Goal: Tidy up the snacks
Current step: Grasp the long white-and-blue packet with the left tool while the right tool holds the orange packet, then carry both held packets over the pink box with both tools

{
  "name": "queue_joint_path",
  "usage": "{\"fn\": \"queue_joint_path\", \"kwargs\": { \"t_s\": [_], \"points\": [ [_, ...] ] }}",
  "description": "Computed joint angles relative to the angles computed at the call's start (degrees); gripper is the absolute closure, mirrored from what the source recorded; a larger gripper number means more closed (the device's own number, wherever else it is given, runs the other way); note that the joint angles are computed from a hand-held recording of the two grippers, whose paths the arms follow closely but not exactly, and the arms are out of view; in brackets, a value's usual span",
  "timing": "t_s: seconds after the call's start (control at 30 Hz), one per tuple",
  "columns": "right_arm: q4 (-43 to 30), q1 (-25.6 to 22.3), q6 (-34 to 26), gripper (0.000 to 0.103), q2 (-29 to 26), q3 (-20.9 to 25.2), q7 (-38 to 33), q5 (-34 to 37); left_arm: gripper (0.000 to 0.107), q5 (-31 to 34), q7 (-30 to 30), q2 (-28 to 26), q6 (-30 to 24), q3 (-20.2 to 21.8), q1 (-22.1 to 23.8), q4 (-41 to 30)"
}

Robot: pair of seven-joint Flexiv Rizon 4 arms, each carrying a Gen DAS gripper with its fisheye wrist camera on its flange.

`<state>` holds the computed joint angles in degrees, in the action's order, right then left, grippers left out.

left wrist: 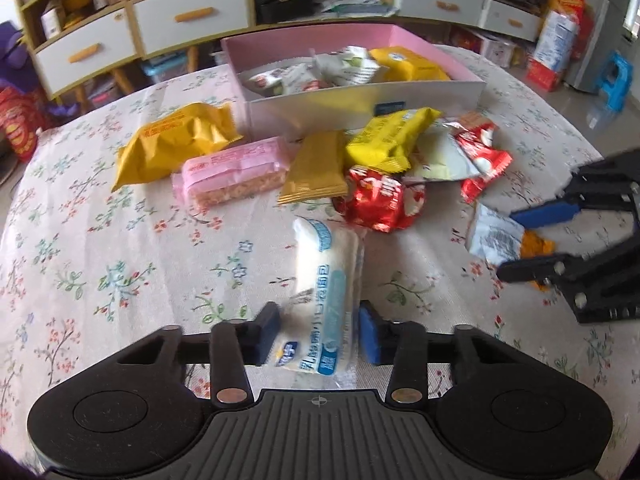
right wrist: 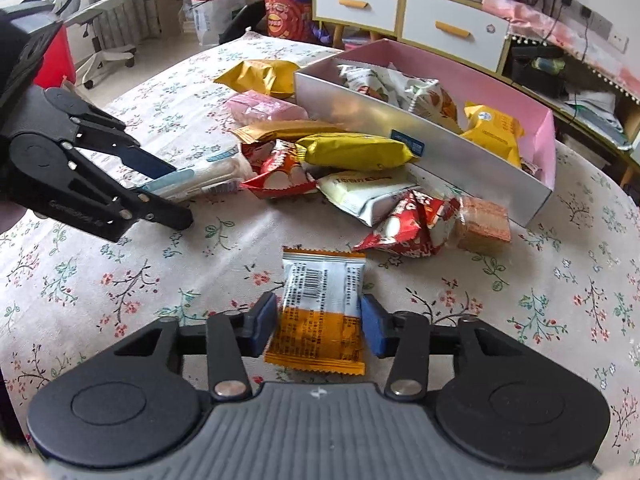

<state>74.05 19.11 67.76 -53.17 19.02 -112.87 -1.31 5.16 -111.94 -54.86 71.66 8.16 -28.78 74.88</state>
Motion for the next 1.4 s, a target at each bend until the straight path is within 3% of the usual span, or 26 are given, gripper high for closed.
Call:
{"fn": "queue_joint_path", "kwargs": {
  "t_s": [0.13,0.33,0.97,1.4],
  "points": [
    [0.36,0.65,-0.08,0.066,0.36,-0.61,0.15,-0.59,0.083,-0.11,-2.98,0.23,-0.82,1.45,-0.96,-0.19],
    [0.67,1.21,0.89,0.067,0.57,-1.07,1.21,-0.98,0.089,0.71,-5.04,1.09,-0.29,1.57,-0.94,0.48],
    [-1.71,0.87,2.82,0.067,0.53,0.72,2.31,0.75,0.091,3.44,-9.61,4.71,2.03,3.38,-1.75,4.04],
    [-12.67,3.63,4.98,0.067,-4.58,-2.74,13.90,0.31,0.091,0.82,-12.91,0.90,3.65,3.93,-0.62,-4.13]
  ]
}}
